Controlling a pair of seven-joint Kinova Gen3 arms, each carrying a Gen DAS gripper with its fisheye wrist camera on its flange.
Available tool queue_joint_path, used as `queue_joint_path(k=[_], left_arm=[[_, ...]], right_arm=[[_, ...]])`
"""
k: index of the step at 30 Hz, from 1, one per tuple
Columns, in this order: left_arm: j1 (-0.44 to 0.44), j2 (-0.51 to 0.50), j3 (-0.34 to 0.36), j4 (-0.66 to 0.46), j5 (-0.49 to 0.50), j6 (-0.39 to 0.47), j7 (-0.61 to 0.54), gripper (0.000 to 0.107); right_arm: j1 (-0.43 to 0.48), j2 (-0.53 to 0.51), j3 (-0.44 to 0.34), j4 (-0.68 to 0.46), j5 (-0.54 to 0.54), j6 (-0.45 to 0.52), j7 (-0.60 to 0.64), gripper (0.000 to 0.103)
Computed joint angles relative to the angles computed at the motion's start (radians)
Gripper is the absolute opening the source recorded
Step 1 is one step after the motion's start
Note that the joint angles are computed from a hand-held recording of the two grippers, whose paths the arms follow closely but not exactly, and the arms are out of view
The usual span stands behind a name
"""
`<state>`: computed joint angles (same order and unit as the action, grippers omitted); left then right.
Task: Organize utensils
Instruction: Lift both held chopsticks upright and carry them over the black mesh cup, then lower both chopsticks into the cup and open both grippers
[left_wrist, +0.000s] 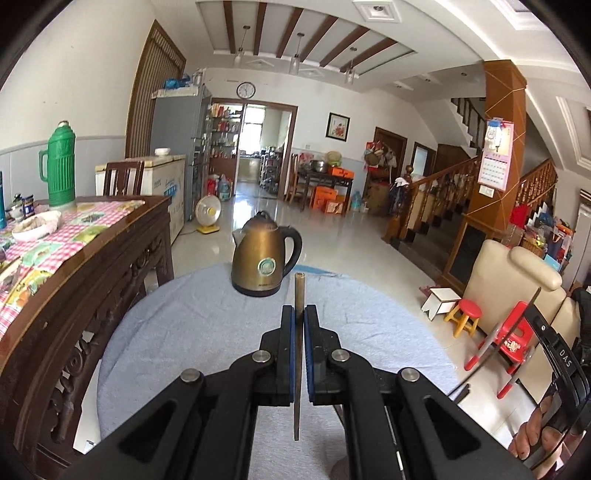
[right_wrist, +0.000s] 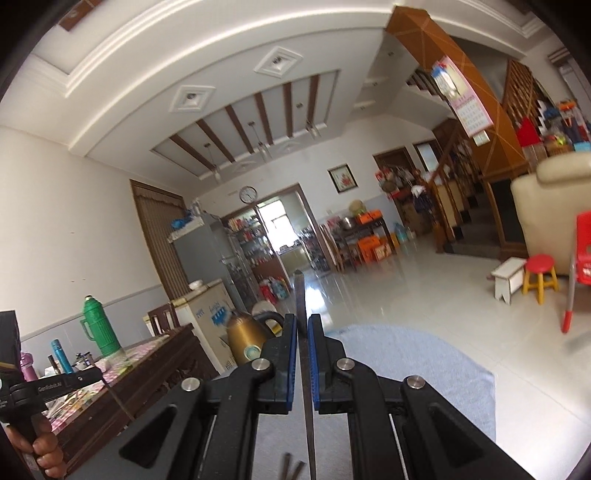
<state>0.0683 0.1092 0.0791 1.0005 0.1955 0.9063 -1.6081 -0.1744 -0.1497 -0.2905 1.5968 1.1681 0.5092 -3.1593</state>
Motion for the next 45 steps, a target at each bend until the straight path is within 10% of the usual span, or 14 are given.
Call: queue_joint_path(k=[14, 45], left_arm=[[-0.023, -0.079, -0.006, 0.045, 0.216, 0.014, -0.145, 0.004], [0.084, -0.039, 0.036, 0.108, 0.072, 0.077, 0.003, 0.005]], right_arm=[[-0.151, 0.048, -0.047, -0.063, 0.148, 0.055, -0.019, 0.007], [-0.156, 0.046, -0.002, 0.036, -0.156, 0.023, 0.196, 0.007]])
